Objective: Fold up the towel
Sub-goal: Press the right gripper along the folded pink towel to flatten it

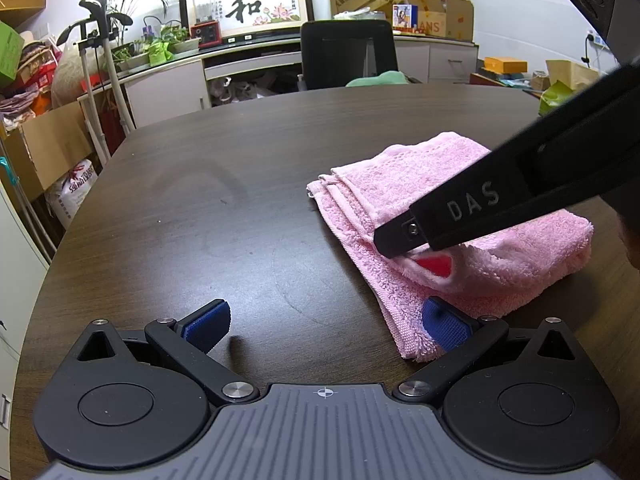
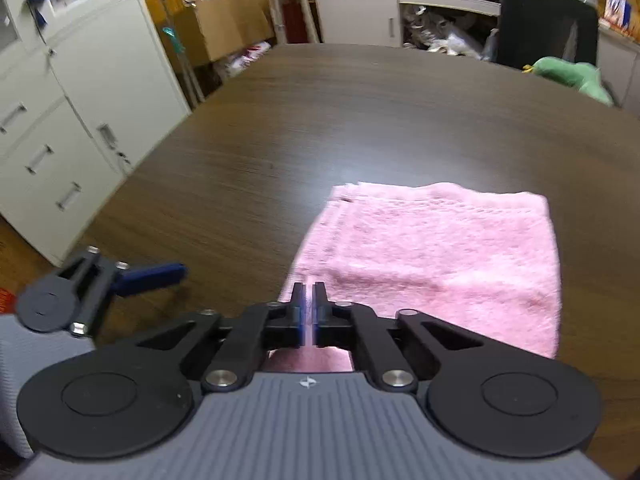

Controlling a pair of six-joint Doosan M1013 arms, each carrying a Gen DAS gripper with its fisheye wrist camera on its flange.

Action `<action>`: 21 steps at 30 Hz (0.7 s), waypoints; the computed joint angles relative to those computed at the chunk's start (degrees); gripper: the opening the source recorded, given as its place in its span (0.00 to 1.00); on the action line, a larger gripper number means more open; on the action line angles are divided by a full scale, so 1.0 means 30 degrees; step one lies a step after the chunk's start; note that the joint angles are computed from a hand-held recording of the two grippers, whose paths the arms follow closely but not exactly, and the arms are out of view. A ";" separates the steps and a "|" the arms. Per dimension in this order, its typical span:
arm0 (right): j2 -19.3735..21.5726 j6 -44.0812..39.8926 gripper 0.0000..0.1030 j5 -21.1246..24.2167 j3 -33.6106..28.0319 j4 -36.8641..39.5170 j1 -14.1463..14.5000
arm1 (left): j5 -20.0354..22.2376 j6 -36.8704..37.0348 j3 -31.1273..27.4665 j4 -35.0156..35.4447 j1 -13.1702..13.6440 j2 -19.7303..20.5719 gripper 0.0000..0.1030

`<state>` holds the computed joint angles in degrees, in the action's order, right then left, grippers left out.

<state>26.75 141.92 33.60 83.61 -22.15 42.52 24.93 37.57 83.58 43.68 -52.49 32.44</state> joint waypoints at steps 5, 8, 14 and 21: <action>-0.0206 0.0230 0.03 -0.0930 0.0288 -0.0063 -0.0060 | -0.0016 -0.0002 0.0008 0.0033 0.0010 0.0004 1.00; -0.0375 0.0216 0.00 -0.1718 0.0573 0.0205 -0.0116 | -0.0011 -0.0105 0.0023 0.0197 -0.0004 0.0004 1.00; -0.0233 -0.0940 0.01 -0.2468 0.0773 0.1346 -0.0306 | -0.0120 0.0094 0.0009 -0.0081 0.0067 0.0017 1.00; -0.2142 0.2662 0.09 -0.5681 0.3155 -0.0471 -0.0930 | -0.0085 0.0075 0.0004 0.0095 0.0060 0.0017 1.00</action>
